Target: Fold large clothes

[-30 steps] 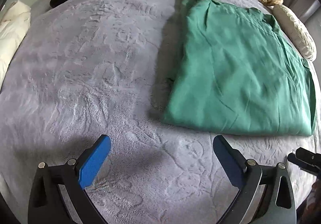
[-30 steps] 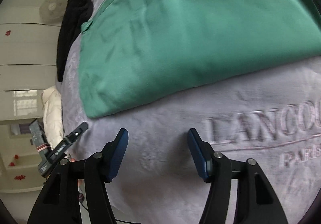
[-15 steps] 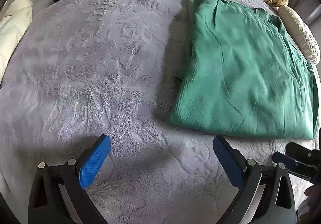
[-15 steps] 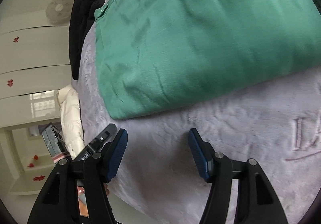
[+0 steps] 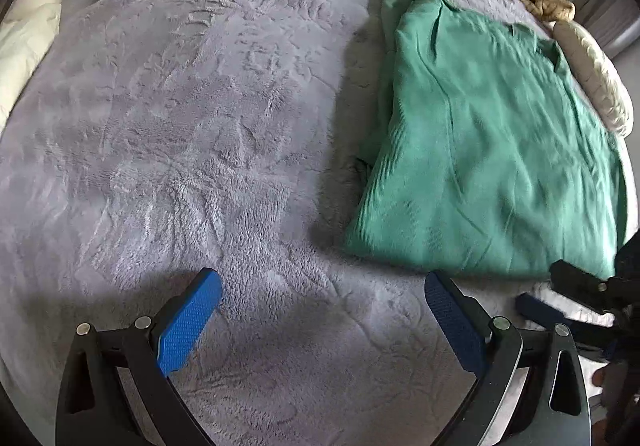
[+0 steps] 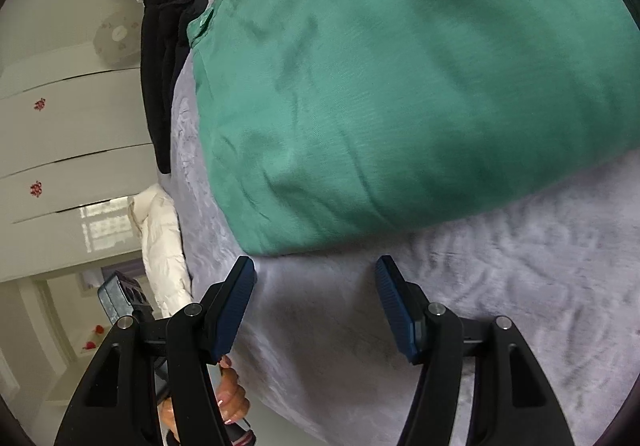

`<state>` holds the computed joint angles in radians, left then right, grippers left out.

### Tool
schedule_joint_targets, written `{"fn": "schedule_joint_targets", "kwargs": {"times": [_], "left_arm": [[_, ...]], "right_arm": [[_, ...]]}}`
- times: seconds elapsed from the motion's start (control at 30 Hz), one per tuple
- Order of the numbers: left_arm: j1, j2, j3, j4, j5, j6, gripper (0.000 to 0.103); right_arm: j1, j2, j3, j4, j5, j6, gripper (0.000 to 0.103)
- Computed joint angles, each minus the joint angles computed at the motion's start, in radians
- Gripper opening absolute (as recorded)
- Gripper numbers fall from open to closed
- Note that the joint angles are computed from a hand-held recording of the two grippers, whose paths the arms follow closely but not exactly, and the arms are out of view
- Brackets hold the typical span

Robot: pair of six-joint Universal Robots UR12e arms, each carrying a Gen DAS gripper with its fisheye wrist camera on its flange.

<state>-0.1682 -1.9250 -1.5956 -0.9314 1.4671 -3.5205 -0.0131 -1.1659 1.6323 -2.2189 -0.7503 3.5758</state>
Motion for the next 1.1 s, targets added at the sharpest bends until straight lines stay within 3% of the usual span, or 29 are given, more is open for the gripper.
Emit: {"fn": "schedule_joint_targets", "kwargs": {"times": [0.17, 0.3, 0.5, 0.57, 0.6, 0.63, 0.87, 1.0, 1.1], "left_arm": [[0.042, 0.005, -0.019, 0.051, -0.072, -0.048, 0.102], [0.071, 0.008, -0.030, 0.091, -0.133, -0.068, 0.102], [0.110, 0.006, -0.052, 0.148, -0.304, -0.111, 0.102], [0.117, 0.000, -0.056, 0.172, -0.358, -0.127, 0.102], [0.126, -0.007, -0.057, 0.187, -0.399, -0.134, 0.102], [0.123, -0.017, -0.047, 0.195, -0.419, -0.150, 0.102], [0.163, -0.111, 0.013, 0.318, -0.735, -0.224, 0.102], [0.143, -0.192, 0.125, 0.273, -0.825, -0.164, 0.102], [0.118, -0.236, 0.209, 0.144, -0.821, -0.071, 0.102]], "right_arm": [[0.012, 0.031, 0.013, -0.140, 0.061, 0.119, 0.067], [0.021, 0.056, 0.035, -0.326, 0.067, 0.308, 0.067], [0.025, 0.106, 0.051, -0.559, 0.112, 0.553, 0.068], [0.021, 0.126, 0.046, -0.646, 0.140, 0.617, 0.054], [0.019, 0.131, 0.039, -0.652, 0.150, 0.613, 0.025], [0.017, 0.131, 0.028, -0.619, 0.153, 0.568, 0.011], [0.007, 0.121, -0.010, -0.610, 0.201, 0.449, 0.008], [0.003, 0.111, -0.017, -0.595, 0.208, 0.402, 0.008], [0.005, 0.107, -0.018, -0.570, 0.203, 0.369, 0.008]]}}
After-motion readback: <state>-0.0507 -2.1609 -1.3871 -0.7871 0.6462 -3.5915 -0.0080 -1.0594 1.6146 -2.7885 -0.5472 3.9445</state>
